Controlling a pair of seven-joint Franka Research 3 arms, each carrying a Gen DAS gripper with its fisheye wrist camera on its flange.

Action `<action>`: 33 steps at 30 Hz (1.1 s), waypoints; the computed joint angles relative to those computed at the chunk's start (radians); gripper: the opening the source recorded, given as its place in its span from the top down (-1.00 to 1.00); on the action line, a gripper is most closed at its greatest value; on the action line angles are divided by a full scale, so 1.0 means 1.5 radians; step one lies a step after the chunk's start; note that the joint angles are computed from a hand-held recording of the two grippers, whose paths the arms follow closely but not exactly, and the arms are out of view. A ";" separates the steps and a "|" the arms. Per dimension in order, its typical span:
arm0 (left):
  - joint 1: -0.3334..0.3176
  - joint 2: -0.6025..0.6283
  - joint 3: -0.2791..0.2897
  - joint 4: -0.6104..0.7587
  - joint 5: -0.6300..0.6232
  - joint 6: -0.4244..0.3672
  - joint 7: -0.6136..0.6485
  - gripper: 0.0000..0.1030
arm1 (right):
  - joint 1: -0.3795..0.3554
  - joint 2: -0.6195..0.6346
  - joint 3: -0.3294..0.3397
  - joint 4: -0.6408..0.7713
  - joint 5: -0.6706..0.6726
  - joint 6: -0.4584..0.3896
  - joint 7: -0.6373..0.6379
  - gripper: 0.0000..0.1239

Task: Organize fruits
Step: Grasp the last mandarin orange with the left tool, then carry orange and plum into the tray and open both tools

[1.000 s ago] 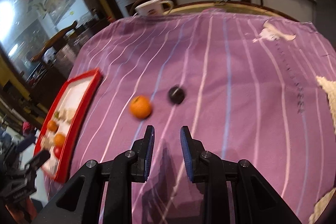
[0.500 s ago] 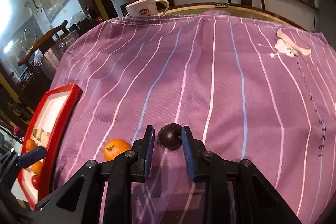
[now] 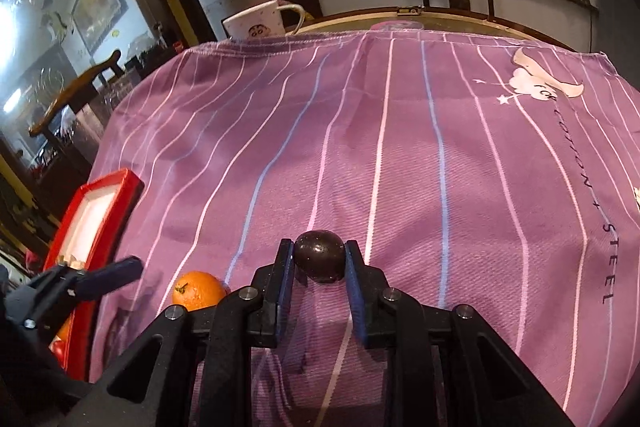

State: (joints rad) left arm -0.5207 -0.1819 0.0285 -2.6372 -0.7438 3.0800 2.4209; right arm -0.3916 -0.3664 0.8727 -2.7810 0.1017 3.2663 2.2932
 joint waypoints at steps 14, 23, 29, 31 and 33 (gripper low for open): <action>0.005 -0.099 0.018 -0.042 -0.124 -0.061 0.080 0.34 | 0.005 -0.037 0.005 -0.018 0.045 0.008 0.007 0.56; 0.117 -0.314 0.085 -0.158 0.003 -0.109 -0.021 0.34 | 0.094 -0.112 -0.025 0.003 -0.019 -0.048 0.041 0.56; 0.214 -0.298 0.125 -0.170 0.077 -0.077 -0.091 0.34 | 0.158 -0.091 -0.019 0.067 -0.078 -0.064 0.039 0.56; 0.226 -0.275 0.139 -0.169 0.096 -0.052 -0.105 0.34 | 0.165 -0.070 -0.001 0.094 -0.100 -0.067 0.035 0.56; 0.220 -0.251 0.170 -0.159 0.109 -0.046 -0.107 0.34 | 0.165 -0.034 0.019 0.127 -0.124 -0.068 0.031 0.56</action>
State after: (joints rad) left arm -0.1906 -0.5583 0.2840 -2.8762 -0.5796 3.0103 2.2605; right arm -0.1436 -0.4174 0.9005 -2.5913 -0.0837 3.1650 2.3402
